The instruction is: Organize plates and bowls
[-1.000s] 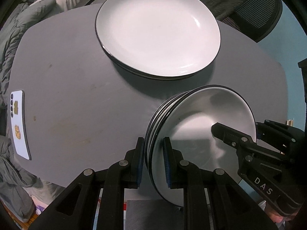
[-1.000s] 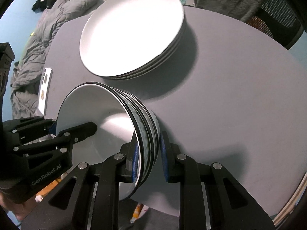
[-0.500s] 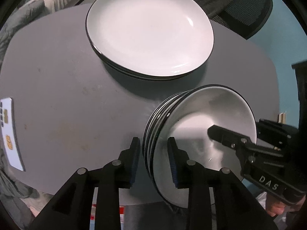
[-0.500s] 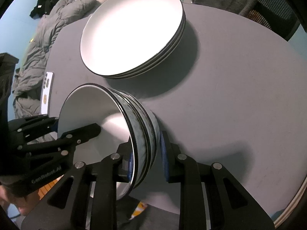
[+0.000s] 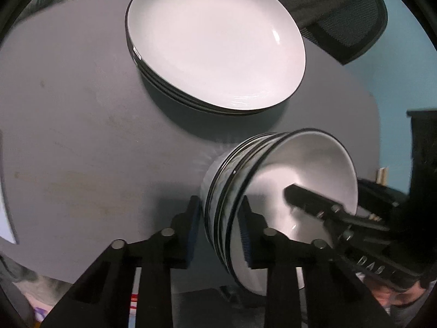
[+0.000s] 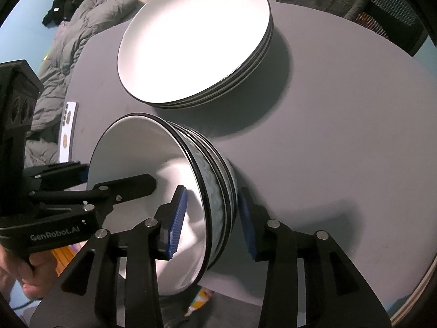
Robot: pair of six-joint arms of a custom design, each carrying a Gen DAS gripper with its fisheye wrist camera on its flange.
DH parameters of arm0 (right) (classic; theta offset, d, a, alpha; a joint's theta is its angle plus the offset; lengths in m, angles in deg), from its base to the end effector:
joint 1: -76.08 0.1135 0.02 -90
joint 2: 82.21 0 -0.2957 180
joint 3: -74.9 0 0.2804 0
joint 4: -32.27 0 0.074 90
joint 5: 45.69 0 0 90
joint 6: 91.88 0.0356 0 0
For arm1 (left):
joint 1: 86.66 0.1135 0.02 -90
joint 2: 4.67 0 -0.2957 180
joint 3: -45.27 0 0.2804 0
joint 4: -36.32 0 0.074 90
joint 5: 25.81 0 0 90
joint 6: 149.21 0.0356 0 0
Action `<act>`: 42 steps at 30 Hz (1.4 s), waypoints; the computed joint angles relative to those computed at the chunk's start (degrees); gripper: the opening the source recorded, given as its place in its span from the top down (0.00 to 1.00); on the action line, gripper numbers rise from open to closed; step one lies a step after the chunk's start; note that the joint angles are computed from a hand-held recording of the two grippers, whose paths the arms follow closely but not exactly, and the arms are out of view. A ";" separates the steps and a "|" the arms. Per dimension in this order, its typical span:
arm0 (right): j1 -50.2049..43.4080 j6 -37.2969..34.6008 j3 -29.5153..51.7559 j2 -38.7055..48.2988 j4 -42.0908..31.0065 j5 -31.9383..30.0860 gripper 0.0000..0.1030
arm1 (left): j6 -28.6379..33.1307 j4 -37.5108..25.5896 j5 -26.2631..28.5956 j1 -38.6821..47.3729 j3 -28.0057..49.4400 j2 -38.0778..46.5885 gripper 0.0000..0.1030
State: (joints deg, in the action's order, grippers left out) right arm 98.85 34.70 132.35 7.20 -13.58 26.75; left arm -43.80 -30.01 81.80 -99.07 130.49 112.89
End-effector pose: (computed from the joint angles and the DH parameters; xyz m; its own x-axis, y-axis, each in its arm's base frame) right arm 0.2518 0.1174 0.1553 -0.9787 0.2054 0.0062 0.1936 0.9116 0.3626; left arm 0.3663 -0.0916 0.1189 -0.8882 0.4548 0.0659 0.4111 0.8504 -0.3284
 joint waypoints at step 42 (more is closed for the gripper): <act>1.02 1.90 2.23 0.19 -1.98 4.08 0.85 | -2.65 3.38 -6.93 -3.00 -1.72 -3.77 0.81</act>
State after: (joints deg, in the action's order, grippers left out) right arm 99.87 36.61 134.58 7.38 -15.56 30.84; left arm -46.45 -26.63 74.87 -102.07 128.77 109.12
